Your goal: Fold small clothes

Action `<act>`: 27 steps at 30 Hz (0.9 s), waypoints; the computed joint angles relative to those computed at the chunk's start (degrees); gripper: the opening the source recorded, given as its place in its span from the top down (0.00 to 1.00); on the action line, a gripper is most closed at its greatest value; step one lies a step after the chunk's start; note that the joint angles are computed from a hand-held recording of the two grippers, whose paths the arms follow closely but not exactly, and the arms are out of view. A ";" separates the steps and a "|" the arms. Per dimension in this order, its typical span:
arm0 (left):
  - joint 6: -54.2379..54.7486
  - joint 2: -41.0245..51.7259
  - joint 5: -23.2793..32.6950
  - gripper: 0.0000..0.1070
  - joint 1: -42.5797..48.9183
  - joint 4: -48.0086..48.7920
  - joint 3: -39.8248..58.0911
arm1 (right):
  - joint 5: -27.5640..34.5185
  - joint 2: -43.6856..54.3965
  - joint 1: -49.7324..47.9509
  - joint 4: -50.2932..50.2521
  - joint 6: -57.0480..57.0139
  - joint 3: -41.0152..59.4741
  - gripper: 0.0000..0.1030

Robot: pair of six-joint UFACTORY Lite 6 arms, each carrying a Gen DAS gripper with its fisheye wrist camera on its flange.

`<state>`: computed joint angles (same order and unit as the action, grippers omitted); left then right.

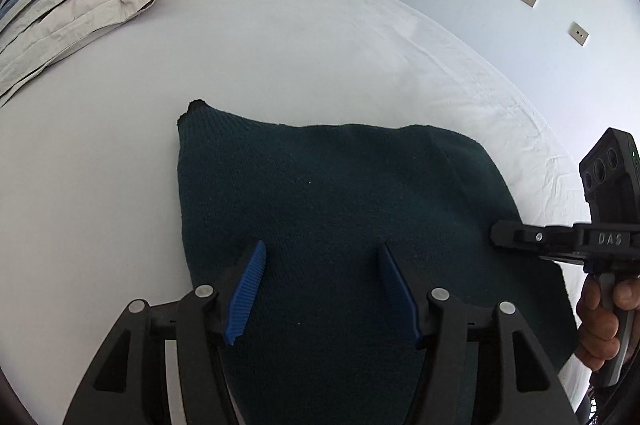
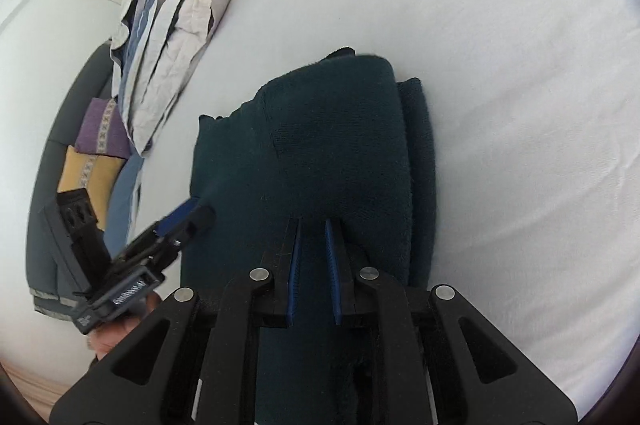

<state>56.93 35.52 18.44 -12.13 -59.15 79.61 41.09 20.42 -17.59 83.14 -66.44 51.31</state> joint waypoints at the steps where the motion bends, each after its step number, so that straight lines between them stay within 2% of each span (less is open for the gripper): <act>1: 2.92 0.10 0.03 0.41 0.27 -3.02 -0.43 | 0.30 0.16 -0.64 -0.16 0.28 0.40 0.91; 6: 6.63 -0.12 -2.53 0.37 -0.89 -7.03 -1.99 | -6.89 -0.56 3.49 -6.94 6.92 6.54 0.89; 8: 4.84 0.12 -3.81 0.36 -1.66 -5.30 -1.83 | -5.65 -0.37 3.86 -10.05 10.89 10.11 0.89; 10: 2.25 0.48 -4.30 0.36 -2.08 -2.48 -1.32 | -6.04 3.66 6.18 -13.98 16.84 17.13 0.89; 13: -0.85 1.54 -3.95 0.35 -2.00 0.59 0.05 | -6.75 15.23 7.88 -21.33 27.68 29.39 0.84; 15: -3.45 2.00 -4.26 0.35 -2.34 3.08 0.71 | -6.06 20.10 6.34 -17.75 26.48 32.79 0.85; 19: -3.50 2.61 -4.16 0.34 -2.38 3.39 1.35 | -7.36 19.90 3.66 -12.03 22.27 30.92 0.85; 22: -1.21 2.80 -3.73 0.34 -1.94 1.39 1.41 | -10.54 12.23 3.88 -12.62 20.88 24.01 0.84; 24: -1.65 3.38 -3.50 0.33 -1.73 2.04 2.22 | -5.88 5.08 2.41 -5.91 12.25 16.61 0.84; 27: -2.65 3.98 -3.39 0.33 -1.65 3.20 3.14 | -0.80 -3.76 2.56 -5.08 7.95 7.67 0.84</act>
<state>54.28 39.51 15.05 -13.78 -55.95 82.75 40.29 16.66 -15.03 78.06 -58.49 58.98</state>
